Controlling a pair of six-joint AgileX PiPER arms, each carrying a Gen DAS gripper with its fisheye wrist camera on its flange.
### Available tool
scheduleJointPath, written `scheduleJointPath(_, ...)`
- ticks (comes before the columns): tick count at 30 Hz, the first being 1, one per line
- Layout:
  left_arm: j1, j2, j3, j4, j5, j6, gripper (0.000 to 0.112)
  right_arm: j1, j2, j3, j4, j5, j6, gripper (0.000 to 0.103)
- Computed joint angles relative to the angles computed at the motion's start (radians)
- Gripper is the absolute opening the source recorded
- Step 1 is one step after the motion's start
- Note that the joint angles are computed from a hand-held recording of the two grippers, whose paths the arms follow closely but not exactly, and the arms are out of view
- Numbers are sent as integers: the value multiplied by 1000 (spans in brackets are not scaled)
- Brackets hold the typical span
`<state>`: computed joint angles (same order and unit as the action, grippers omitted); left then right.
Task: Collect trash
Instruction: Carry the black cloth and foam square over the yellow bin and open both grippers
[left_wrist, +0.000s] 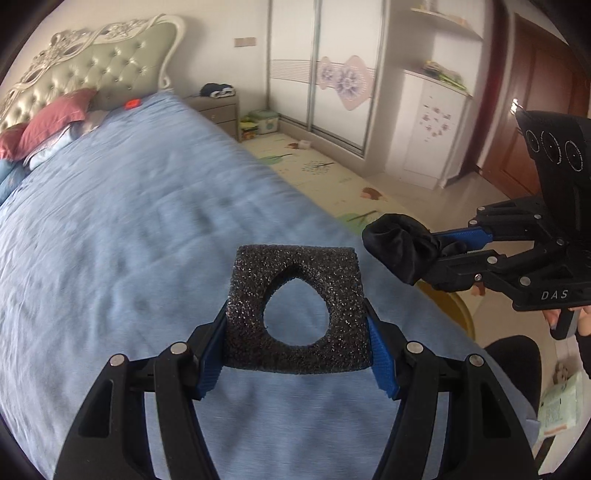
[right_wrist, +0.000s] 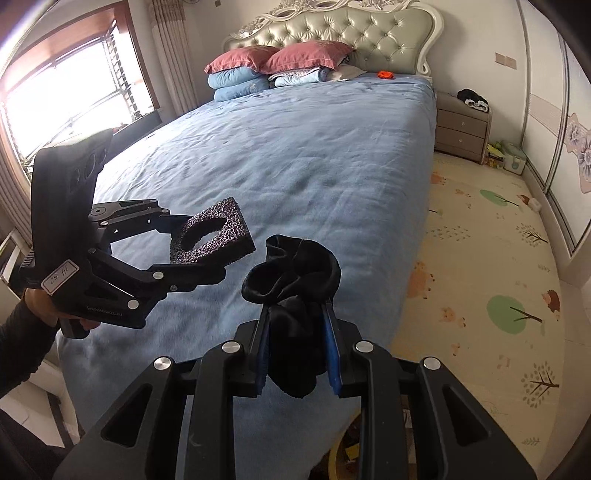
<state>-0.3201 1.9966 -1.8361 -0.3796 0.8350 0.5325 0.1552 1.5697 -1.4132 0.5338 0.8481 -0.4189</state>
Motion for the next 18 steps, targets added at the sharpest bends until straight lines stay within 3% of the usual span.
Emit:
scheduleJointPath(9, -197, 25, -24, 71, 26, -67, 65, -211, -231, 262, 12, 53, -92, 27)
scheduleJointPath(14, -306, 109, -132, 113, 78, -104, 65, -360, -311, 372, 35, 100, -174, 27)
scheduleJointPath(18, -373, 202, -275, 142, 166, -131, 65, -476, -348, 439, 56, 139, -250, 27)
